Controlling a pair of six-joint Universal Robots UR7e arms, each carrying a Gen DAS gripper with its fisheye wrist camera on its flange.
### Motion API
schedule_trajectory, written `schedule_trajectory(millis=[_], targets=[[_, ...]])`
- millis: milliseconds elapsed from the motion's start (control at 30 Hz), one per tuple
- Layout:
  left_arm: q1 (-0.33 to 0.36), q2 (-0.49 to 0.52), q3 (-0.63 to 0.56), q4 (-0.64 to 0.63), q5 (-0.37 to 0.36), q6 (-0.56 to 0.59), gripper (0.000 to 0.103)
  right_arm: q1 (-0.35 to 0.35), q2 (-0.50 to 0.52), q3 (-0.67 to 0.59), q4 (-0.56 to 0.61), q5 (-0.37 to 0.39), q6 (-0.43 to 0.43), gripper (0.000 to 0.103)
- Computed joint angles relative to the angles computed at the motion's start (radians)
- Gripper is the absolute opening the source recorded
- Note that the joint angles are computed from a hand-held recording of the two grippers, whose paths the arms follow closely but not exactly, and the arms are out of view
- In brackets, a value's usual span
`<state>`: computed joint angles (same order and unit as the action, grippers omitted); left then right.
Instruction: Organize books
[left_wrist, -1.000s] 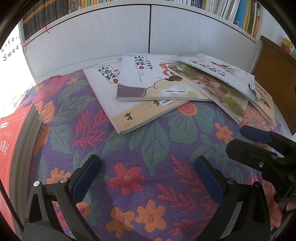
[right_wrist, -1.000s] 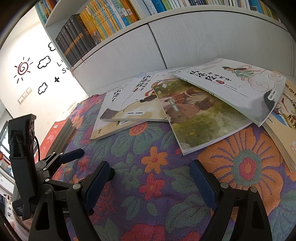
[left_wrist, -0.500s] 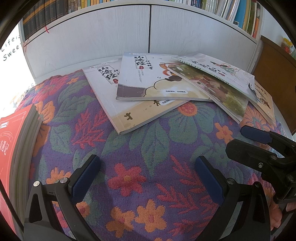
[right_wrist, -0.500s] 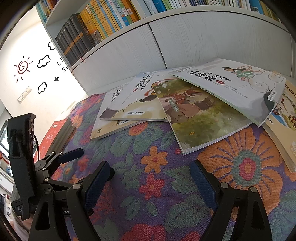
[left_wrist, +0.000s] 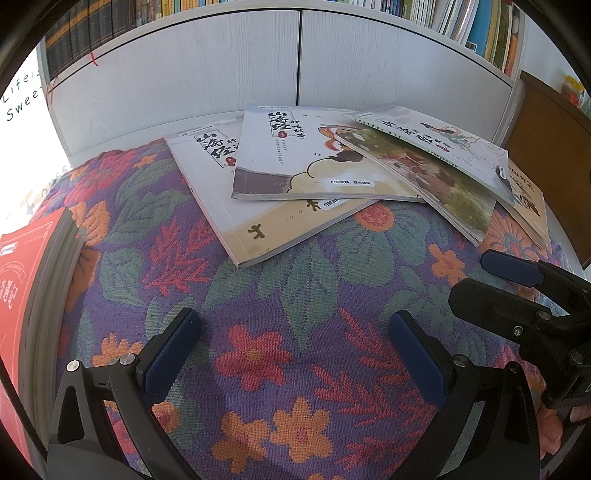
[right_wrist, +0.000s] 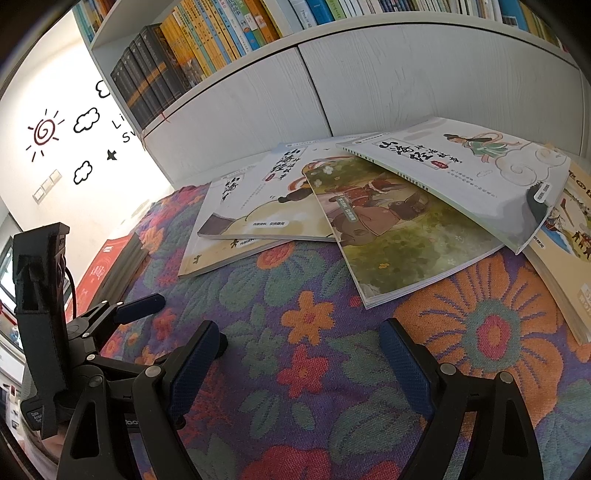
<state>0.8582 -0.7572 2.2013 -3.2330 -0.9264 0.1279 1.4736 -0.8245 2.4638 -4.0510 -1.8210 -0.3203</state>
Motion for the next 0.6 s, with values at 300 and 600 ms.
schedule_trajectory(millis=[300,600], targets=[[0.001,-0.001,-0.001,0.002,-0.001,0.000,0.102,0.008,0.005,-0.003,-0.005,-0.018,-0.002,0.087],[0.000,0.000,-0.001,0.003,0.000,0.000,0.102,0.008,0.004,-0.004,-0.004,-0.025,-0.009,0.087]])
